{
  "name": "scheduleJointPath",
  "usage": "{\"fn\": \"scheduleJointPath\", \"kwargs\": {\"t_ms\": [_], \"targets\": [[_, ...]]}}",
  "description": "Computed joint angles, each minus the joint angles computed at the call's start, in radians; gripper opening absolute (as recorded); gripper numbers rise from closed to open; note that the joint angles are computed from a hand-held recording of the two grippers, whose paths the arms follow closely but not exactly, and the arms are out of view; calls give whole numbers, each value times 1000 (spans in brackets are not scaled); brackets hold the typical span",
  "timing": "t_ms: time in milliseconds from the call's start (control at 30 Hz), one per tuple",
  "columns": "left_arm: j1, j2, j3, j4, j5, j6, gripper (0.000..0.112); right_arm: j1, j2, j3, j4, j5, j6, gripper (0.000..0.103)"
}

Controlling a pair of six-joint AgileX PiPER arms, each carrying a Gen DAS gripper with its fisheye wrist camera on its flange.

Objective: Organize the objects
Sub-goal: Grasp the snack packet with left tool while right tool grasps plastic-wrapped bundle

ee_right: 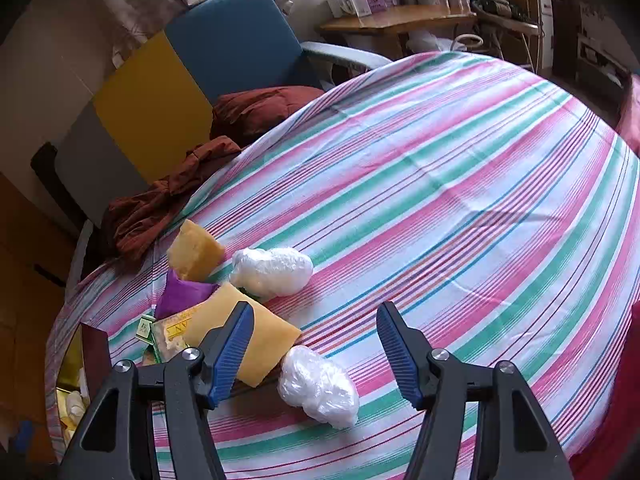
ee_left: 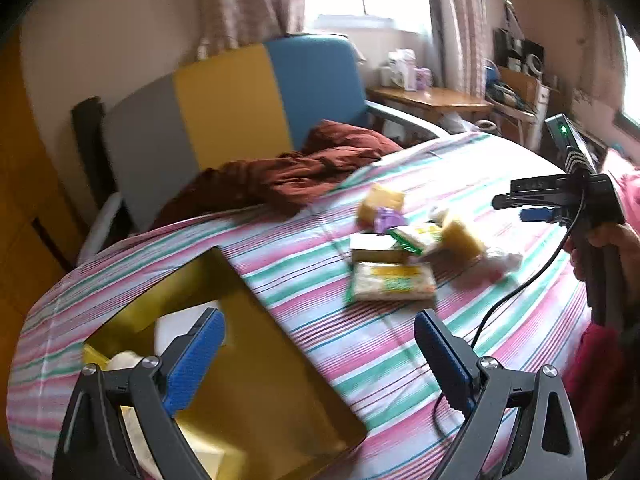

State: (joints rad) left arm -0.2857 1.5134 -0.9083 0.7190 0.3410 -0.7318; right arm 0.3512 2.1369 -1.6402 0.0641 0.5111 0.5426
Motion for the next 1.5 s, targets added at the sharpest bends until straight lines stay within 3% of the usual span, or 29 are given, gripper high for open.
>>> {"fn": "scheduleJointPath", "kwargs": {"t_ms": [200, 267, 367, 533, 600, 700, 767, 800, 933, 1067, 1200, 1500], "targets": [[-48, 161, -179, -65, 67, 126, 96, 24, 21, -50, 72, 46, -157, 65], [-51, 200, -230, -114, 86, 188, 96, 36, 68, -123, 80, 129, -193, 65], [-57, 247, -288, -153, 112, 256, 96, 66, 114, -202, -40, 247, -114, 65], [-52, 322, -393, -267, 160, 393, 96, 44, 69, -133, 22, 198, -166, 65], [-44, 345, -426, -336, 171, 456, 96, 37, 102, -176, 64, 253, -205, 65], [-42, 367, -456, -397, 174, 518, 95, 56, 160, -272, 6, 372, -183, 65], [-42, 385, -479, -407, 177, 528, 95, 71, 191, -315, -16, 432, -192, 59], [-40, 392, -490, -418, 181, 535, 94, 78, 198, -326, -33, 446, -189, 48], [-41, 433, -550, -434, 210, 569, 90, 82, 165, -283, -54, 418, -178, 37], [-58, 506, -660, -456, 258, 699, 89, 77, 135, -239, -43, 396, -180, 37], [-89, 599, -774, -413, 290, 761, 89, 70, 152, -267, -21, 435, -212, 37], [-104, 833, -1090, -462, 448, 933, 89, 45, 100, -179, 26, 380, -245, 37]]}}
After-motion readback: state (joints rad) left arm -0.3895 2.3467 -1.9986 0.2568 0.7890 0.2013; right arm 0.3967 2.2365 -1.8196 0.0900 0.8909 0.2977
